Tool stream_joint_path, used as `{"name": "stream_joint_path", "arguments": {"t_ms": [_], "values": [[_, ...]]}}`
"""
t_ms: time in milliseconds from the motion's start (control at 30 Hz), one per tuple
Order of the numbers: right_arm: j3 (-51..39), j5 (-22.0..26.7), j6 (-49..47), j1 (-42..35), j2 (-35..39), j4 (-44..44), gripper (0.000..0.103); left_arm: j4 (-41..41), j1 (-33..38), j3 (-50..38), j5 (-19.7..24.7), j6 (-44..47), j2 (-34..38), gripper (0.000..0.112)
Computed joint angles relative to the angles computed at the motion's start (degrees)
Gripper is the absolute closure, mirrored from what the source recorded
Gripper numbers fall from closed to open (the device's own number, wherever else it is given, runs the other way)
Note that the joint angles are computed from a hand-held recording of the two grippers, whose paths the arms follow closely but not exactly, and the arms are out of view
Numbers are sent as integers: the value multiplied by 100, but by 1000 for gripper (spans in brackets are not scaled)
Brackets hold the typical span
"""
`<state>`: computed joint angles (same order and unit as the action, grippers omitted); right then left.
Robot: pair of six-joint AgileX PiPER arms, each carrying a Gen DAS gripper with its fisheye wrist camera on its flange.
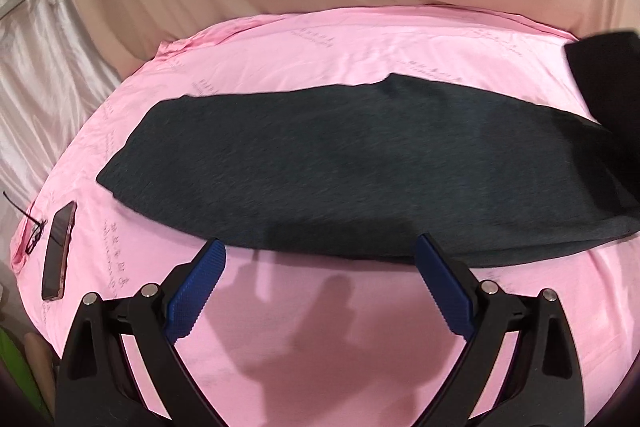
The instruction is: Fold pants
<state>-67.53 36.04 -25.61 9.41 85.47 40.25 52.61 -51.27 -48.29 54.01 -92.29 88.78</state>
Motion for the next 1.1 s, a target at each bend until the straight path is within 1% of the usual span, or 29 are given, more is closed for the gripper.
{"name": "stream_joint_path", "arguments": {"t_ms": [67,167,233,300,400,567,667,700,733,767,800,833,867,900,933,967,1000,1033,1100], "values": [[25,-185,260,423,284,-264,91,6,79,201,-69,-87,-133,19],[176,-458,469,839,649,-454,91,16,193,401,-160,-171,-282,19],[262,-583,581,1006,859,-501,91,35,299,506,-224,-182,-357,19],[358,-641,497,1032,1062,-380,91,40,383,571,-272,-190,-398,19],[425,-646,350,1008,1150,-175,91,49,510,656,-401,-197,-455,19],[166,-626,379,1060,820,-250,91,37,697,728,-624,-150,-587,19],[-205,-496,413,1347,1060,-375,91,57,748,735,-614,-155,-666,19],[-315,-479,539,1515,1242,-603,89,62,766,733,-606,-151,-683,19],[-408,-441,653,1686,1447,-895,83,69,786,734,-601,-149,-692,19],[-440,-413,787,1865,1654,-1242,79,56,816,733,-596,-136,-691,19],[-321,-523,924,2008,1702,-1507,70,30,852,741,-604,-104,-698,19],[-62,-808,987,2111,1521,-1717,66,18,874,759,-614,-88,-711,19],[159,-865,1038,2155,1256,-1888,59,2,890,786,-606,-63,-734,19],[347,-889,929,2115,980,-1829,52,-7,902,817,-584,-38,-762,19],[579,-983,688,2012,654,-1618,52,-4,921,855,-585,-22,-799,19],[702,-971,517,1876,388,-1464,51,-5,959,889,-600,-7,-827,19],[698,-907,576,1760,258,-1527,51,-7,1004,910,-625,-12,-841,19],[661,-904,818,1697,213,-1736,51,-12,1061,923,-683,-12,-855,19],[432,-891,1180,1668,425,-2194,51,-30,1144,924,-807,-11,-878,19]]}}
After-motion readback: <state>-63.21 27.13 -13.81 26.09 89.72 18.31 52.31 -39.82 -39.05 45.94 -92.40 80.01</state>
